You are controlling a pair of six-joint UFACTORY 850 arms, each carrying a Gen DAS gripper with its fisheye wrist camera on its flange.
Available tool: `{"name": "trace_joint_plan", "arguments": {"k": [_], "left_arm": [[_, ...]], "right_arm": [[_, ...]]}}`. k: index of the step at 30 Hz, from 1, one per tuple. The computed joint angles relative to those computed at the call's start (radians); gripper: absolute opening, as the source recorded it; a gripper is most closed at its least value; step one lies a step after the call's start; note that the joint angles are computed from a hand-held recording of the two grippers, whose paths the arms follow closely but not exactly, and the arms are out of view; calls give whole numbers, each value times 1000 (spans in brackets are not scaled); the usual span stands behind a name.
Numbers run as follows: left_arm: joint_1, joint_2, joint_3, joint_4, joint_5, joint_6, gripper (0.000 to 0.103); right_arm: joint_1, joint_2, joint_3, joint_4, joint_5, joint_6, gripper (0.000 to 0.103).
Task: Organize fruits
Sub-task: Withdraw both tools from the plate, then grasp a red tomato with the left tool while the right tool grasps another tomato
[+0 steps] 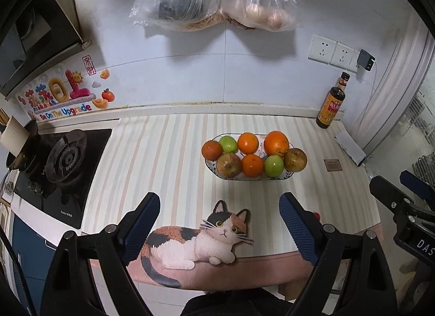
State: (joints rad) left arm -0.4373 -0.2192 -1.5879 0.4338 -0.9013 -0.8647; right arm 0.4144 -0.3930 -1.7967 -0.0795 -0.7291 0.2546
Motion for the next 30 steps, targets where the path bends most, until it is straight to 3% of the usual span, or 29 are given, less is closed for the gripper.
{"name": "trace_joint_plan", "arguments": {"k": [2,4,8,13,19,20,22,23,30], "left_arm": [[1,5,6,-15,8,14,90],[3,6,10,-38,17,36,103],[4,-7,10,-70,34,59,103],[-9,-64,-29,-68,19,58,103],[-34,-203,-144,-87,-30,74,103],[-43,-246,-185,-85,-55,78,103],[-50,-303,-238,-100,-82,94,103],[-56,-350,-281,-112,-108,109,103],[-71,-555,-460,-197,-249,210,103]], "right_arm": [[3,10,17,-6,10,14,100],[4,19,37,-17,19,33,100],[-21,18,60,25,13,28,101],[-117,-8,103,219,-4,-66,101],[-235,-90,140,250,-40,-87,99],[-257,-110,152,288,-40,-130,97],[-279,-147,155,330,-56,-193,72],[-288,-165,161,354,-67,-226,68],[-297,-262,189,487,-76,-419,57]]}}
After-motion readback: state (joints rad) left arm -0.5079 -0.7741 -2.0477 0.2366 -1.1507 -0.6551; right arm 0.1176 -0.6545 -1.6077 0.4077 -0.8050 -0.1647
